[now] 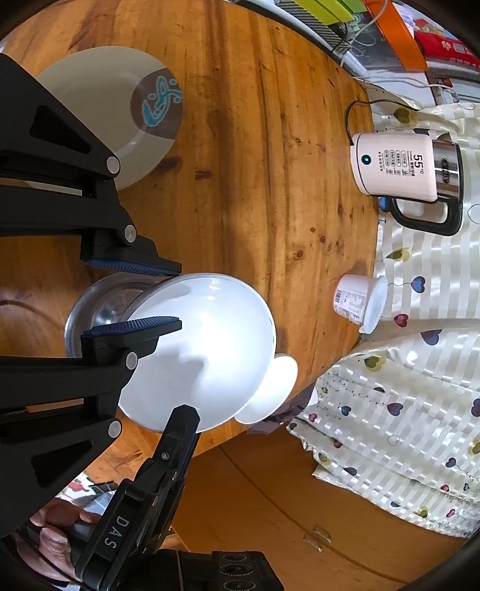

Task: Organize plates and bowls
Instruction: 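Carry the white bowl over the steel bowl and lower it inside, then open both grippers and lift them off the bowl stack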

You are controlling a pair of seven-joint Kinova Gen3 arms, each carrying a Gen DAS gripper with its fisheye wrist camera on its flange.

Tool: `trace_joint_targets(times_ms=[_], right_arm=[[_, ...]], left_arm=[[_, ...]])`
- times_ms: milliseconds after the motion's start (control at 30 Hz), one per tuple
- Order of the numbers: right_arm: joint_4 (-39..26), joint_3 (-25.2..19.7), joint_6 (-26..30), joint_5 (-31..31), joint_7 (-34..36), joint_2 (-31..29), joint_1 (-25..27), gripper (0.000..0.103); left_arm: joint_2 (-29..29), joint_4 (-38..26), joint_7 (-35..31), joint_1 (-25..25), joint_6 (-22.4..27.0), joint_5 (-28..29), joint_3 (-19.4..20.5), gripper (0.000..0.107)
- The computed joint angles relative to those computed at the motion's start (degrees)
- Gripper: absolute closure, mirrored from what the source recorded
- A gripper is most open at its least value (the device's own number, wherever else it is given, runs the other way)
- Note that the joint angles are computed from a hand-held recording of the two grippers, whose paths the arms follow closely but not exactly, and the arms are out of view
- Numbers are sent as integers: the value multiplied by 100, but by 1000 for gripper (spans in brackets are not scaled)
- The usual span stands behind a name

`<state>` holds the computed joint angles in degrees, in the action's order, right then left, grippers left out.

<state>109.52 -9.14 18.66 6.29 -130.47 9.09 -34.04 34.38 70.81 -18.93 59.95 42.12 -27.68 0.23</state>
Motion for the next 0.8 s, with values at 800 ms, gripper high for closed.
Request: trace_joint_targets(times_ms=[800], right_arm=[[322,-209,38,-845,632,156,324,84]], left_arm=[[296,-226,-494,-118,172,577,217,84]])
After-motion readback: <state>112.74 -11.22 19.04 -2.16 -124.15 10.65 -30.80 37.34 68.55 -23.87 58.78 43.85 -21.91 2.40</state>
